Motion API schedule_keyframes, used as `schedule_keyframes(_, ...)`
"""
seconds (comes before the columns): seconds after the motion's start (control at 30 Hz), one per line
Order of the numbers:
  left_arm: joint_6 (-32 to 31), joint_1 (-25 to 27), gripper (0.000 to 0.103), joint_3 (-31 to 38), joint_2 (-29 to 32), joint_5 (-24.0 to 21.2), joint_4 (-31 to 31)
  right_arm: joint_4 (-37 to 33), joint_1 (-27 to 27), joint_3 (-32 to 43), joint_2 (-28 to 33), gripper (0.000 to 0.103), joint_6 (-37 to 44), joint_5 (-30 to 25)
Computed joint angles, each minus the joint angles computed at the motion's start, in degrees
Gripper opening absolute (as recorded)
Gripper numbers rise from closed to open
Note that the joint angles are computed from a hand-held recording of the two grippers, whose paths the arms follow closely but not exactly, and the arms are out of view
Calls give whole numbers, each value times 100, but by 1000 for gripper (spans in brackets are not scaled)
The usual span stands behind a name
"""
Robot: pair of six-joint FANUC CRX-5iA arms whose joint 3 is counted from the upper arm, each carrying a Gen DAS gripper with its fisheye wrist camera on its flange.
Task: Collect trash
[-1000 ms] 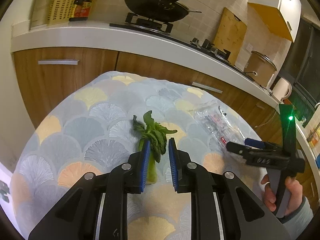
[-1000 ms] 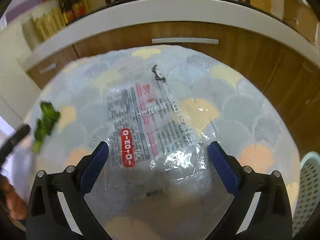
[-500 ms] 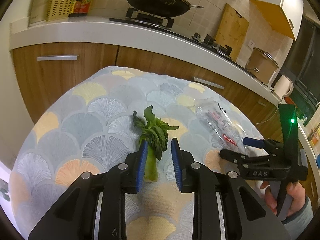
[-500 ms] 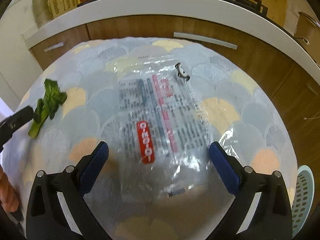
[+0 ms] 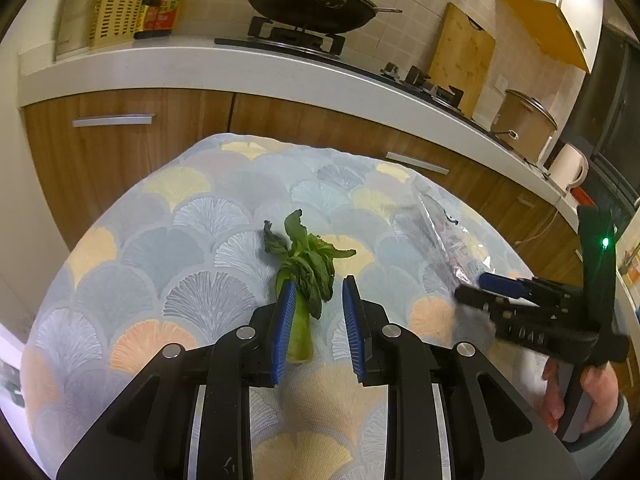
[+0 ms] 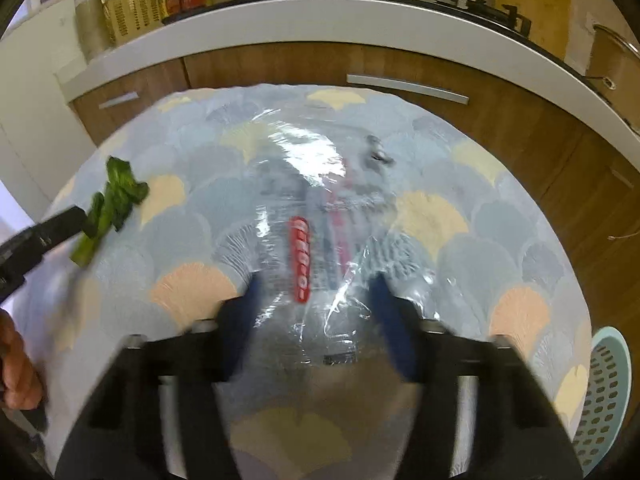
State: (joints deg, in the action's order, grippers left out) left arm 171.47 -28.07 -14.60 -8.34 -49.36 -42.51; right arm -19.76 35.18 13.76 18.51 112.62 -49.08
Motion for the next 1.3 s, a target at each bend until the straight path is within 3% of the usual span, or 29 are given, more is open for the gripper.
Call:
schedule_keyframes(0.03, -8, 10, 23, 3, 5, -8, 18, -39, -12, 31, 12, 29, 6, -16)
schedule_keyframes(0.07, -9, 17, 23, 4, 9, -11, 35, -201, -72, 110, 34, 13, 92, -125)
schedule_keyframes(0.1, -7, 30, 23, 3, 12, -15, 56, -104, -46, 73, 20, 4, -25, -72)
schedule_keyframes(0.17, -1, 53, 22, -12, 5, 4, 82, 89, 18, -273, -181, 3, -129, 400)
schedule_keyframes(0.3, -166, 288, 0, -163, -84, 347, 339, -208, -146, -585, -513, 3, 112, 696)
schedule_keyframes(0.67, -306, 351, 2, -272, -156, 588, 461, -1087, -720, -1040, -1385, 3, 1009, 680)
schedule_keyframes(0.7, -276, 324, 7, -249, -142, 539, 431, -1190, -775, -1065, -1437, 3, 1084, 609)
schedule_keyframes(0.8, -291, 244, 57, -54, 4, 222, 369, -1308, -853, -1313, -1693, 3, 1247, 610)
schedule_keyframes(1.03, -352, 145, 15, 455, 466, -736, 348, -1335, -1012, -1725, -2201, 3, 1543, 727)
schedule_keyframes(1.1, -236, 102, 14, 440, 435, -758, 299, -1287, -1057, -1846, -2333, 3, 1569, 825)
schedule_keyframes(1.2, -159, 13, 13, 292, 286, -358, 328, -1287, -1154, -1968, -2479, 3, 1680, 897)
schedule_keyframes(1.3, -318, 69, 13, 88, 150, 513, 711, -1233, -1296, -2118, -2652, 3, 1725, 1025)
